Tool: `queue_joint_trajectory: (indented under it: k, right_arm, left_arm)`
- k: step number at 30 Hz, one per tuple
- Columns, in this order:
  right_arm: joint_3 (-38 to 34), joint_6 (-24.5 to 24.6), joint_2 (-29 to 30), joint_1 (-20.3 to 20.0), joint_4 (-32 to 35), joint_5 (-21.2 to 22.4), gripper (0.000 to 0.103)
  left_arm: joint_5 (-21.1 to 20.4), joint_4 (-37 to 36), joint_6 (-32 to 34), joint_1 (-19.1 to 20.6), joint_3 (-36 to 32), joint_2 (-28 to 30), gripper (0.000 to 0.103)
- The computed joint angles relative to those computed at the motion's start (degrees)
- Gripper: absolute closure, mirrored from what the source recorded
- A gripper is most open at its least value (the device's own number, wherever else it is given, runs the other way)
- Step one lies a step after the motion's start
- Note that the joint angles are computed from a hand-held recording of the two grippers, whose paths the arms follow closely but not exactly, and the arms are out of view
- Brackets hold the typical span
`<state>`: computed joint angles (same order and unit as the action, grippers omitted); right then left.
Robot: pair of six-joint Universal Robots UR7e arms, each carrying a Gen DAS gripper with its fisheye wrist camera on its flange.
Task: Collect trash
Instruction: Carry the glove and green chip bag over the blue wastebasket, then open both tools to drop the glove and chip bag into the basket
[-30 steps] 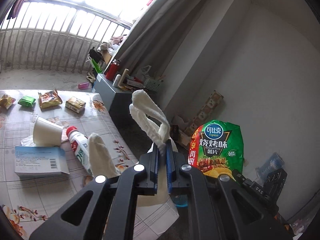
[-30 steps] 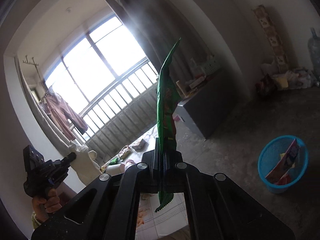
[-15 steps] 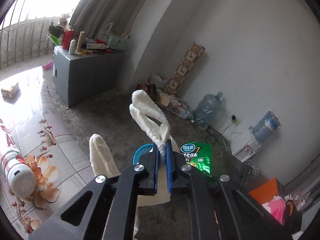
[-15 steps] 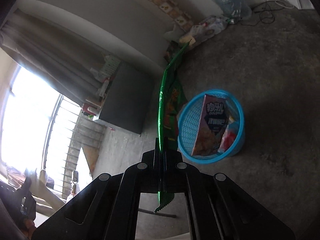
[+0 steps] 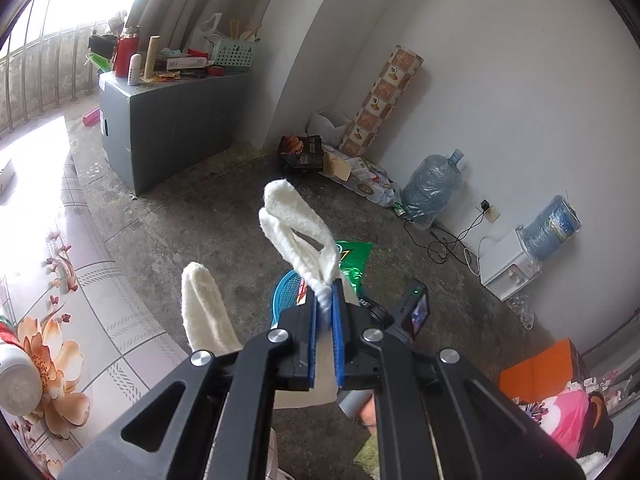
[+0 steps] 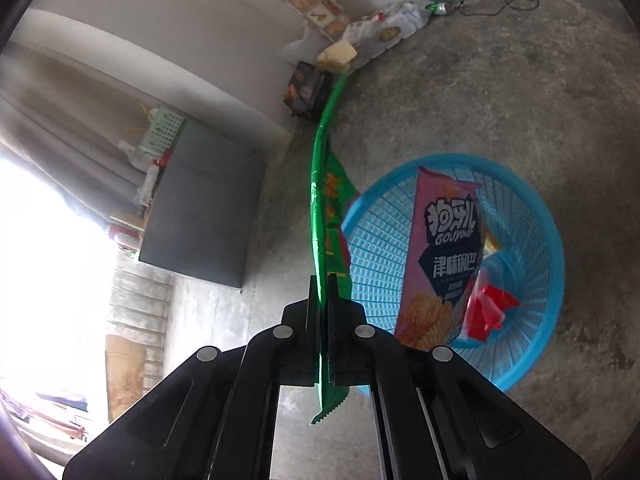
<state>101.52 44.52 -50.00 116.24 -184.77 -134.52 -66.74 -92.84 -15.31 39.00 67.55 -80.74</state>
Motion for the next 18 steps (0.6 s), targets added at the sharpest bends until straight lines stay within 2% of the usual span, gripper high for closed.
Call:
queue_joint_trajectory:
  k: [4, 8, 10, 14, 18]
  right_arm:
    - [0.6, 6.0, -0.17, -1.52, 11.18, -2.92, 0.101]
    - [5.9, 8.61, -3.12, -0.58, 13.02, -4.53, 0.101]
    - [8.69, 11.43, -5.21, 0.43, 15.01, -6.1, 0.101]
    - [12.98, 14.08, -8.32, 1.04, 14.54, -5.37, 0.1]
    - [15.57, 13.87, -10.03, -0.1, 10.0, -1.36, 0.095]
  left_arm:
    - [0.18, -0.09, 0.07, 0.54, -0.03, 0.62, 0.097]
    - [0.12, -0.59, -0.12, 1.2, 0.53, 0.94, 0.097]
    - [-0.48, -0.79, -0.45, 1.39, 0.97, 1.3, 0.097]
    - [-3.0, -0.29, -0.96, 1.86, 0.59, 3.95, 0.097]
    - [-4.64, -1.38, -1.66, 2.22, 0.29, 8.57, 0.097]
